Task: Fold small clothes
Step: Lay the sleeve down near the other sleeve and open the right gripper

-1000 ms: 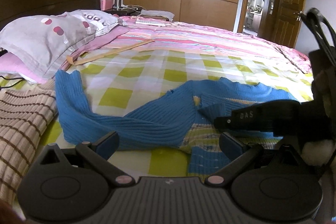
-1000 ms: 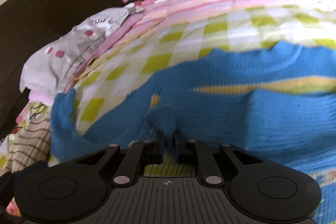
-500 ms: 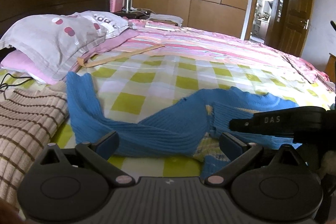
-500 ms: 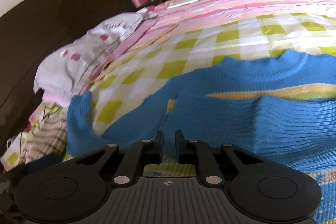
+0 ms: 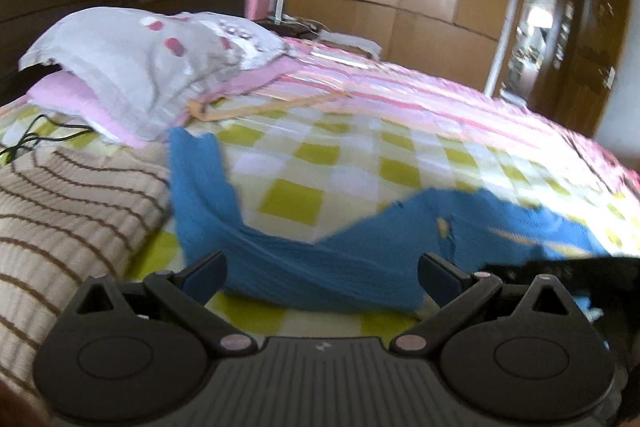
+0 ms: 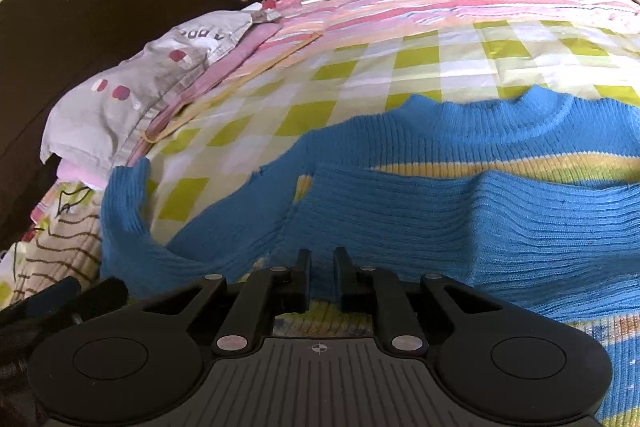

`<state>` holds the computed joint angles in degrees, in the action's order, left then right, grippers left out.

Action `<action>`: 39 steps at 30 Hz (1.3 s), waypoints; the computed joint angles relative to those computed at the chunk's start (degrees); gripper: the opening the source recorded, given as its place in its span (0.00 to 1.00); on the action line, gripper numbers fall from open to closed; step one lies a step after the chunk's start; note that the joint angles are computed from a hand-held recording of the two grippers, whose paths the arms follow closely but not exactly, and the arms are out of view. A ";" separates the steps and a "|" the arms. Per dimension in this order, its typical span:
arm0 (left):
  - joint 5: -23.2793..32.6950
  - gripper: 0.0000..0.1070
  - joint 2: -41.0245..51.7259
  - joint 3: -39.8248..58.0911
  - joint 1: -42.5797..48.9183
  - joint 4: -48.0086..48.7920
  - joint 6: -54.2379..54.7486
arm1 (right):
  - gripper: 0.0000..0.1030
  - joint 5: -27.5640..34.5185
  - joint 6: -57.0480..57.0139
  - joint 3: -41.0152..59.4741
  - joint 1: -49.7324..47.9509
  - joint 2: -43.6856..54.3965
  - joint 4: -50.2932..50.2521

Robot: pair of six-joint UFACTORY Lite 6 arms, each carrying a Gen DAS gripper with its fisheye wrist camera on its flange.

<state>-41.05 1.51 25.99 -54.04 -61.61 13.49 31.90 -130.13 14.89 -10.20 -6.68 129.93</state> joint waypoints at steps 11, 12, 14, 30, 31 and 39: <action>2.84 0.93 0.78 -2.30 13.70 8.94 -8.79 | 0.14 -2.02 5.53 0.32 7.16 -5.07 -1.90; 3.46 0.91 1.51 -2.05 14.56 10.90 -10.20 | 0.14 -2.28 6.27 0.75 8.05 -5.24 -2.00; 3.44 0.85 3.02 -1.58 14.79 12.79 -11.85 | 0.14 -2.66 7.26 1.46 9.52 -5.57 -2.12; 3.83 0.44 8.87 -0.64 19.84 30.82 -25.54 | 0.21 -13.55 17.70 27.66 30.05 11.11 -11.75; 3.77 0.44 8.85 -0.75 20.09 31.53 -25.95 | 0.21 -14.11 20.51 30.52 31.25 13.44 -14.81; 3.98 0.44 9.17 -1.26 23.43 39.07 -30.76 | 0.23 -19.15 50.55 55.10 40.21 33.55 -45.71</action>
